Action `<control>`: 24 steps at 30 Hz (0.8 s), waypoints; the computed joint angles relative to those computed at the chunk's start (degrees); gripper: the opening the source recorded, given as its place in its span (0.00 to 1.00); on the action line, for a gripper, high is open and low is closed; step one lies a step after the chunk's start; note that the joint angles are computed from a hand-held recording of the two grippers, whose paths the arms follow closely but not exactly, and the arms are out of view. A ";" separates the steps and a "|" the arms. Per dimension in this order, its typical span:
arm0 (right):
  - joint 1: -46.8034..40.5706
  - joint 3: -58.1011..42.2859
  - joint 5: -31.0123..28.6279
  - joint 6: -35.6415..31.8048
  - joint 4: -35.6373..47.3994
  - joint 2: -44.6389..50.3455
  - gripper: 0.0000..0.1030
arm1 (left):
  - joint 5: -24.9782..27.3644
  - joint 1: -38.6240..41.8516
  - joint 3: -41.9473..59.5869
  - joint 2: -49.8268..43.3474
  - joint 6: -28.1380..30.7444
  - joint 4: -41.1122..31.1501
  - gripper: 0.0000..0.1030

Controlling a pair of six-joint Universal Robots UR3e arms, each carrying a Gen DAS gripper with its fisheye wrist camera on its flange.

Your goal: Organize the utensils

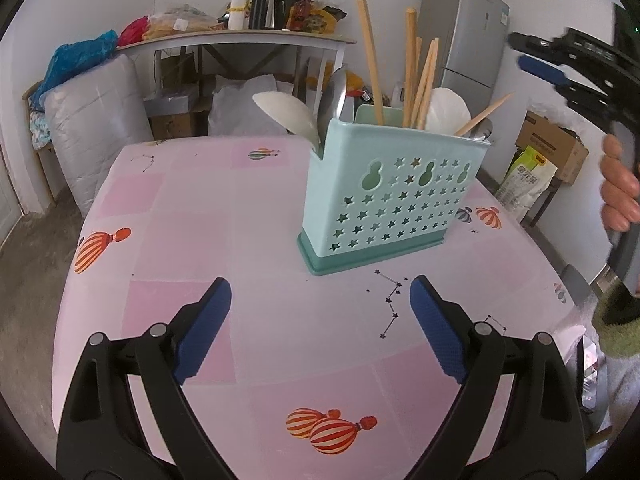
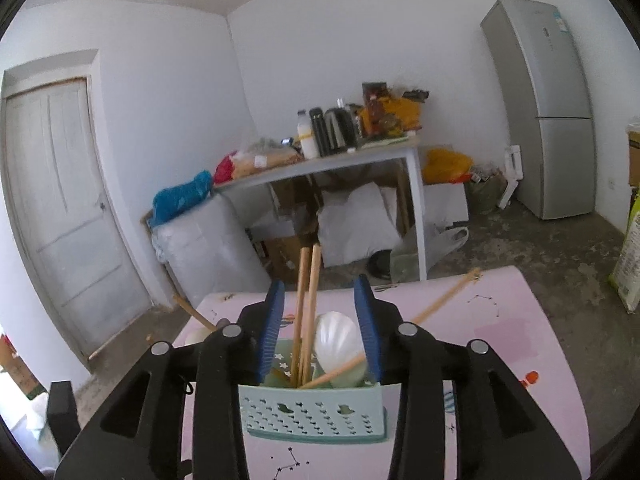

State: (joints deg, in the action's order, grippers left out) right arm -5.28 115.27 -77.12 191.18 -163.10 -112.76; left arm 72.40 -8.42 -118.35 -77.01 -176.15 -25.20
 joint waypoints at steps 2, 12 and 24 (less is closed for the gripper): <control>-2.69 3.17 2.62 0.30 1.80 -5.39 0.39 | 0.01 -0.31 0.09 0.29 -0.18 -0.03 0.84; 6.09 15.91 -5.17 4.51 9.78 -16.57 0.54 | -0.90 -1.09 -0.54 2.36 -1.98 0.63 0.87; 26.44 13.55 -30.02 9.23 9.70 -2.08 0.84 | 16.22 -9.61 6.43 -2.10 -9.74 -0.52 0.92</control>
